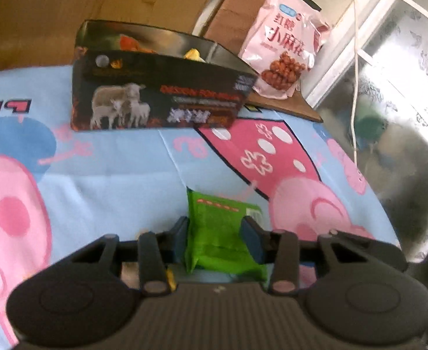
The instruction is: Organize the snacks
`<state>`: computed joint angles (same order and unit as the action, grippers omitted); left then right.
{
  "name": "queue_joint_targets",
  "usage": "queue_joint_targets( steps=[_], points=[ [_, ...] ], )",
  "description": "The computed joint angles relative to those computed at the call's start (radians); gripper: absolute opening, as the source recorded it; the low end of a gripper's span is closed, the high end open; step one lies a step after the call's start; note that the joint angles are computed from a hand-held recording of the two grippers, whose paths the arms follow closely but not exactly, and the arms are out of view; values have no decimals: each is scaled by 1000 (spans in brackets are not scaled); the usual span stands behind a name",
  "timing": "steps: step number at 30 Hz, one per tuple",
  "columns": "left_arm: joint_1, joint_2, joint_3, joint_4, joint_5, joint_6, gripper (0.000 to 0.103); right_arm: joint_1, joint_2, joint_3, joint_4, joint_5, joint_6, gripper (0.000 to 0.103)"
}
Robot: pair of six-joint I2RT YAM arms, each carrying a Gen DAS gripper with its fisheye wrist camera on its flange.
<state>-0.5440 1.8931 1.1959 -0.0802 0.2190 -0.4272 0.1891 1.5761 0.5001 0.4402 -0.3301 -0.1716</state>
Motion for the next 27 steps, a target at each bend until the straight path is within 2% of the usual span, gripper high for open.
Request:
queue_joint_targets(
  steps=[1,5,8,15,17,20,24,27],
  points=[
    [-18,-11,-12,4,-12,-9,38,-17,-15,-23,9,-5,3,42],
    [-69,-83,-84,-1,-13,-24,37,-99,-146,-113,-65,-96,-35,41],
    [-144,-155,-167,16,-59,-27,38,-120,-294,-216,-123,-102,-101,41],
    [-280,-384,-422,63,-143,-124,38,-206,-722,-359,-472,-229,-205,41],
    [-298,-457,-489,55,-177,-163,38,-171,-783,-381,-505,-235,-186,41],
    [-325,-527,-539,21,-251,-194,38,-77,-775,-407,-438,-203,-147,41],
    [-335,-600,-585,-18,-321,-223,39,57,-645,-427,-239,-106,-106,44],
    [-342,-630,-601,-34,-366,-237,42,91,-618,-420,-204,-71,-108,44]
  ],
)
